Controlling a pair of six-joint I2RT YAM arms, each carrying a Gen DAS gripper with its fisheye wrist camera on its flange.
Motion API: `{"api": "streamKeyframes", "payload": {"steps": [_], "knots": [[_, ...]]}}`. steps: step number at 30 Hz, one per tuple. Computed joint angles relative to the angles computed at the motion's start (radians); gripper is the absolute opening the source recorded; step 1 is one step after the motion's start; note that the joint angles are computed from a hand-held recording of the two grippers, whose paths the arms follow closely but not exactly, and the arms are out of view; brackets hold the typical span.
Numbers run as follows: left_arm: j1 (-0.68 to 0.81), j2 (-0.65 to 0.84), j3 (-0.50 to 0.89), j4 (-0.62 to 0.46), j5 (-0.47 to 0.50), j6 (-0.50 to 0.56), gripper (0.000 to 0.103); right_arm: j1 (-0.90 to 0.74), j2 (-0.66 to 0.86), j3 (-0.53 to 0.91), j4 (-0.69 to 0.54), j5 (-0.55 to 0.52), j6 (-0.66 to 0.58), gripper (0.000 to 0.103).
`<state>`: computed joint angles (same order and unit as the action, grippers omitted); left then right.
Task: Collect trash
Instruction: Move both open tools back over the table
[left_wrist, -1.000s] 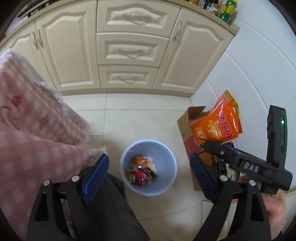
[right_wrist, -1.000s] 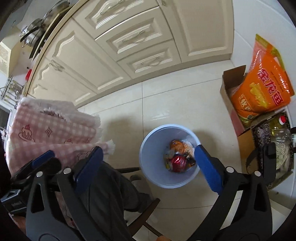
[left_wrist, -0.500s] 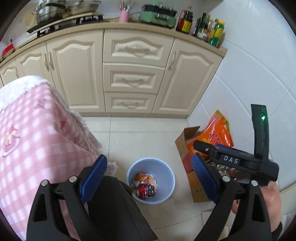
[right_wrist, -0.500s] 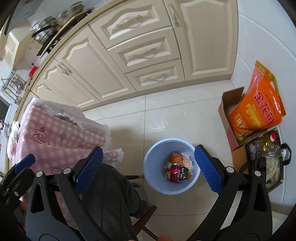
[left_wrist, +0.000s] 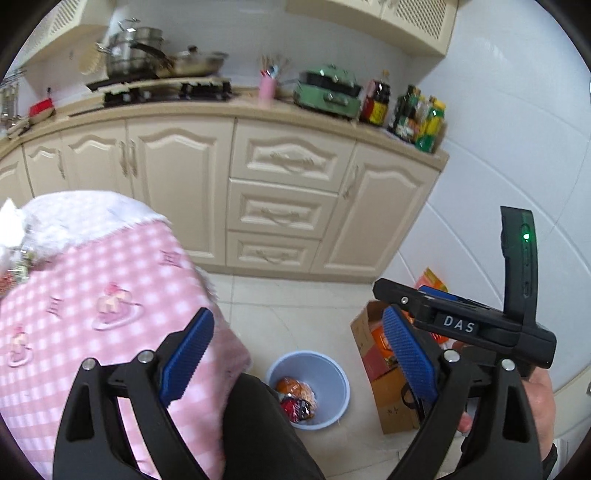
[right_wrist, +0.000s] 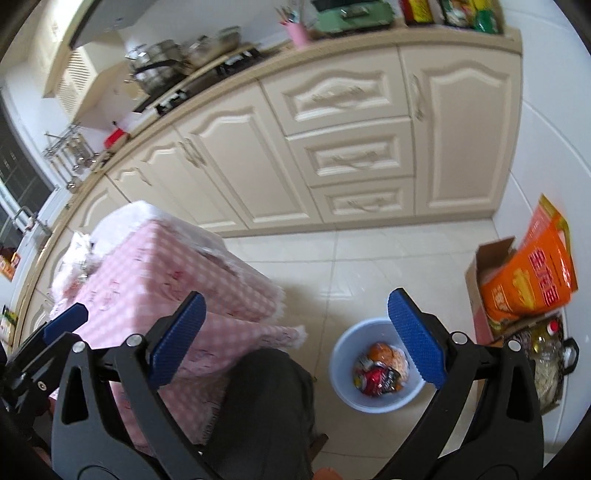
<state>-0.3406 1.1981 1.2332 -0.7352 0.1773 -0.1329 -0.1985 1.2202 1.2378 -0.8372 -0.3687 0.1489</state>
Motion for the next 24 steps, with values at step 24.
{"api": "streamKeyframes", "payload": {"steps": [24], "knots": [[0.965,-0.122,0.254,-0.210,0.373,0.355,0.093,0.848,0.174,0.488,-0.002,0.427,0.125,0.097]]}}
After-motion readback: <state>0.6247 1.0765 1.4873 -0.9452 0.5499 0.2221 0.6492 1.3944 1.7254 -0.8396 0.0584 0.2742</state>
